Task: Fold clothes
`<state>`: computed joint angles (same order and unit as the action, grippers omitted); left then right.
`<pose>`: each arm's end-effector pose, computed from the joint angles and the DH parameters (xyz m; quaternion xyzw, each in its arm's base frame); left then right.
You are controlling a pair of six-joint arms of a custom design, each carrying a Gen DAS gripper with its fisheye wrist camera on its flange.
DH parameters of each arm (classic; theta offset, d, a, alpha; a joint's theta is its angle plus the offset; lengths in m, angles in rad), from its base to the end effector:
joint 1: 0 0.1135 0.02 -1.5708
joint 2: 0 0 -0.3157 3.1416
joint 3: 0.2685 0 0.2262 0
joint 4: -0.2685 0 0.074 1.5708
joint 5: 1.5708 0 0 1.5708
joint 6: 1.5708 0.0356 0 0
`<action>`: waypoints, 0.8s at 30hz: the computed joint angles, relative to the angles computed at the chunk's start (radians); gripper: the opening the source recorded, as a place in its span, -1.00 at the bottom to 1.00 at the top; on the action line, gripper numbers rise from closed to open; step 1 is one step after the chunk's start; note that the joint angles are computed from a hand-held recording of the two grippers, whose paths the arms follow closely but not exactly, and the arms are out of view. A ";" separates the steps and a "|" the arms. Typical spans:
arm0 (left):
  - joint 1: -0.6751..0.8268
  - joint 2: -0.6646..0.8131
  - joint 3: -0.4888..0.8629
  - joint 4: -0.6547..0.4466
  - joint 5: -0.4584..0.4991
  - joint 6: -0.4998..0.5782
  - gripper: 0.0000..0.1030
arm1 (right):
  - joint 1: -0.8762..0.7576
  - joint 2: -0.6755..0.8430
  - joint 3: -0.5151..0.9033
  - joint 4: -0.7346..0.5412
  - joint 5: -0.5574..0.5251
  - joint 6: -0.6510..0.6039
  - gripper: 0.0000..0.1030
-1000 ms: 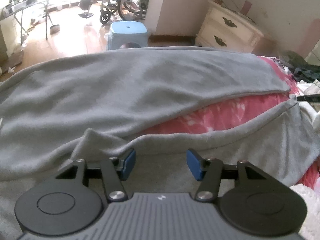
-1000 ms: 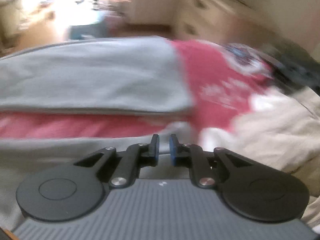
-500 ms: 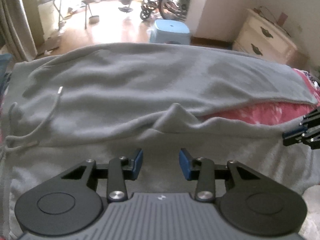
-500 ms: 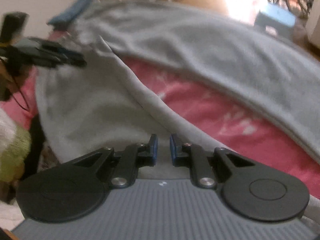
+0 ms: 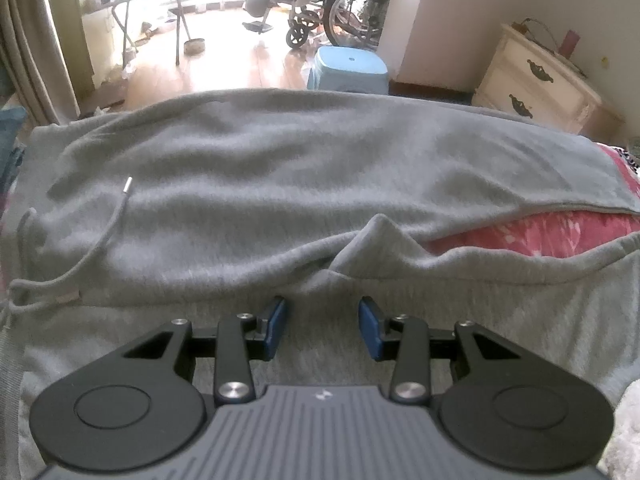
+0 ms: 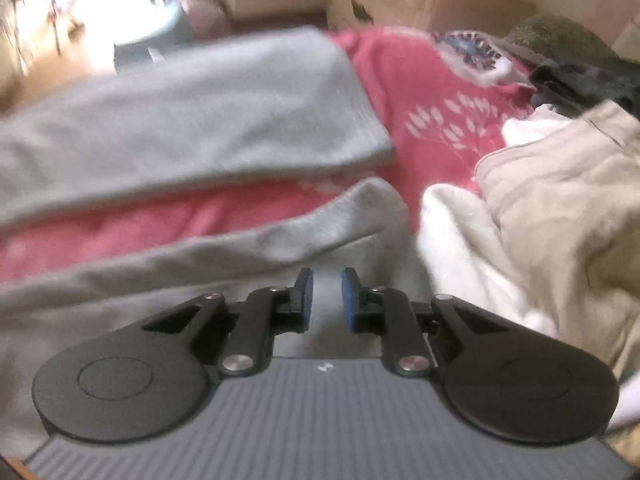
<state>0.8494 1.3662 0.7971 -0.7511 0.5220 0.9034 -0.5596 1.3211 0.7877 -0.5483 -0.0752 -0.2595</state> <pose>0.1440 0.1369 0.2541 0.0581 0.9573 -0.0711 0.2740 0.1809 -0.1101 0.2635 0.1359 0.9600 -0.0629 0.2365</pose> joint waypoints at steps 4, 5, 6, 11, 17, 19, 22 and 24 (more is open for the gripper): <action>-0.035 -0.025 -0.009 0.017 -0.011 -0.036 -0.21 | -0.159 -0.046 -0.016 -0.079 -0.163 0.127 -0.40; -0.047 -0.036 -0.010 0.018 -0.009 -0.044 -0.21 | -0.210 -0.044 -0.020 -0.098 -0.211 0.167 -0.40; -0.057 -0.047 -0.010 0.017 -0.005 -0.051 -0.21 | -0.236 -0.048 -0.035 -0.100 -0.253 0.220 -0.40; -0.108 -0.116 -0.024 0.014 0.020 -0.022 -0.21 | -0.219 0.001 -0.079 -0.031 -0.332 0.434 -0.40; -0.269 -0.186 -0.075 0.032 0.028 0.021 -0.23 | -0.151 0.056 -0.100 0.079 -0.296 0.582 -0.41; -0.352 -0.203 -0.099 0.049 0.014 0.016 -0.25 | -0.135 0.071 -0.098 0.084 -0.266 0.614 -0.41; -0.492 -0.224 -0.143 0.105 -0.024 -0.014 -0.25 | -0.134 0.102 -0.088 0.076 -0.272 0.645 -0.42; -0.575 -0.238 -0.174 0.148 -0.054 -0.038 -0.26 | -0.126 0.114 -0.084 0.080 -0.276 0.667 -0.43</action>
